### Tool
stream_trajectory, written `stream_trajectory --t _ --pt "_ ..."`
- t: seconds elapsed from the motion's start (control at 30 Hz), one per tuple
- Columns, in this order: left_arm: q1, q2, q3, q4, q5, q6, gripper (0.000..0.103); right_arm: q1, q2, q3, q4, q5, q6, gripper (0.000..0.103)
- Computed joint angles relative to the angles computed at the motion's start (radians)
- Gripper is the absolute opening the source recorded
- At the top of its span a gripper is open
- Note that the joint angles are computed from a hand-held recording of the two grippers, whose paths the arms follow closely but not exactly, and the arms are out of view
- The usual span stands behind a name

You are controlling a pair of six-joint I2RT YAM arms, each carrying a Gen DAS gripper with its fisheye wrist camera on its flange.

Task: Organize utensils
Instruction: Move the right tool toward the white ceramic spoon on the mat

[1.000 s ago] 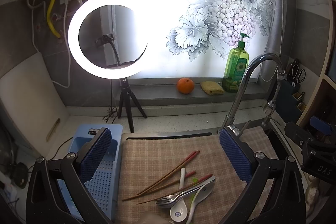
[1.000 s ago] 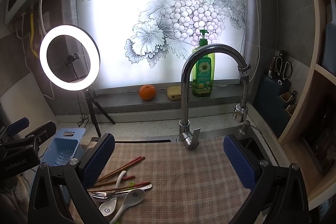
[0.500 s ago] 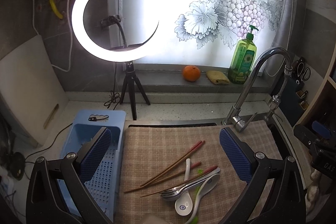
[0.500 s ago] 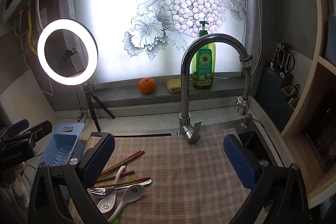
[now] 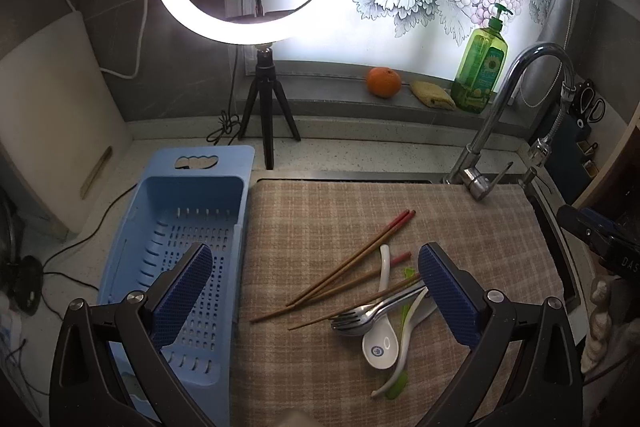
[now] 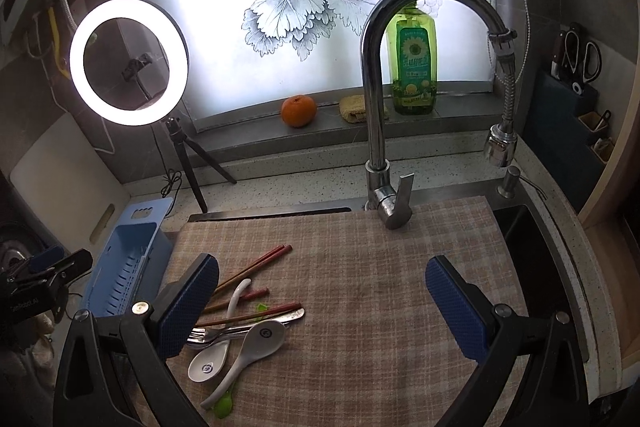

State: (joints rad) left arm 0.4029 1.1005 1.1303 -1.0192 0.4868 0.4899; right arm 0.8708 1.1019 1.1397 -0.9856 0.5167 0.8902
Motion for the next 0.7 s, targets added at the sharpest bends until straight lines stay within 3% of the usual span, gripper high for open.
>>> stream_trajectory --t 0.2,0.37,0.63,0.7 --pt "0.037 -0.083 -0.100 -0.018 -0.014 0.060 0.102 -0.099 0.015 -0.081 0.129 -0.170 -0.208 0.101" --pt "0.079 -0.134 -0.169 -0.044 -0.050 0.035 0.102 -0.160 0.052 -0.100 0.187 -0.293 -0.419 0.095" --pt "0.236 -0.206 -0.301 -0.143 -0.031 0.023 0.101 -0.246 0.175 -0.091 0.246 -0.544 -0.735 0.062" --pt "0.279 -0.250 -0.339 -0.171 -0.027 0.039 0.101 -0.244 0.216 -0.075 0.240 -0.591 -0.811 0.057"
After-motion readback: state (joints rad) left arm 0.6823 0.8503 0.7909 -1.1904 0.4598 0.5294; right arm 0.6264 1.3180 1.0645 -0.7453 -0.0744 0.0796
